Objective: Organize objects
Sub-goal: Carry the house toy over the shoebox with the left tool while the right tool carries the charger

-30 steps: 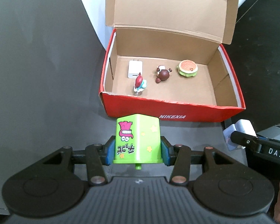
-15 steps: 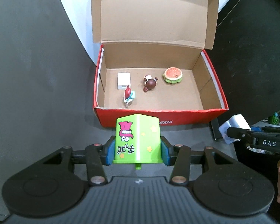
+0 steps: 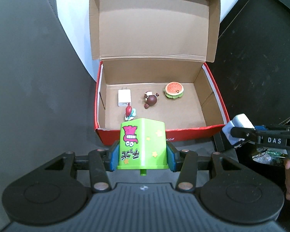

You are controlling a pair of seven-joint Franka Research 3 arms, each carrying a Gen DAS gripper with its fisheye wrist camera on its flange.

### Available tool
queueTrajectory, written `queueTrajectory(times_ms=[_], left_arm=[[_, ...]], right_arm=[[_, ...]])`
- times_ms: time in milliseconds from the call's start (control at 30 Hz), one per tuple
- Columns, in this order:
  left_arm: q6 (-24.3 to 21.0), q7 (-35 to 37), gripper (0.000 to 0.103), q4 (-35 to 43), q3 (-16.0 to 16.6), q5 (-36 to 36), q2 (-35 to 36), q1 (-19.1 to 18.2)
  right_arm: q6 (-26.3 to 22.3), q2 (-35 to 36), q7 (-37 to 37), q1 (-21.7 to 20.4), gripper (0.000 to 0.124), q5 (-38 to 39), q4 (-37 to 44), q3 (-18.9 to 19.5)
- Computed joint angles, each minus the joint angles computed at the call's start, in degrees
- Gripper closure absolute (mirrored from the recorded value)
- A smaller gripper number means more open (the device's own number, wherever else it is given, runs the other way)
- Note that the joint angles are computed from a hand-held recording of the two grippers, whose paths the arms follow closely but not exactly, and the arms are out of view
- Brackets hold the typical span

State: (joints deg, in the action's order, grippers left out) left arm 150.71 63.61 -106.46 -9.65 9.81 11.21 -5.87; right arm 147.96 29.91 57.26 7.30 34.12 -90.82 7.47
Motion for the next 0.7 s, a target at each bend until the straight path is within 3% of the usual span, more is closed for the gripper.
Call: queueTrajectory(times_ms=[700], left_arm=[[-1.3,5.1,0.056,12.0,-0.5,-2.2,10.0,1.0]], right_arm=[[-5.9,12.9,9.5,2.1,0.079,-8.3,20.5,-1.5]])
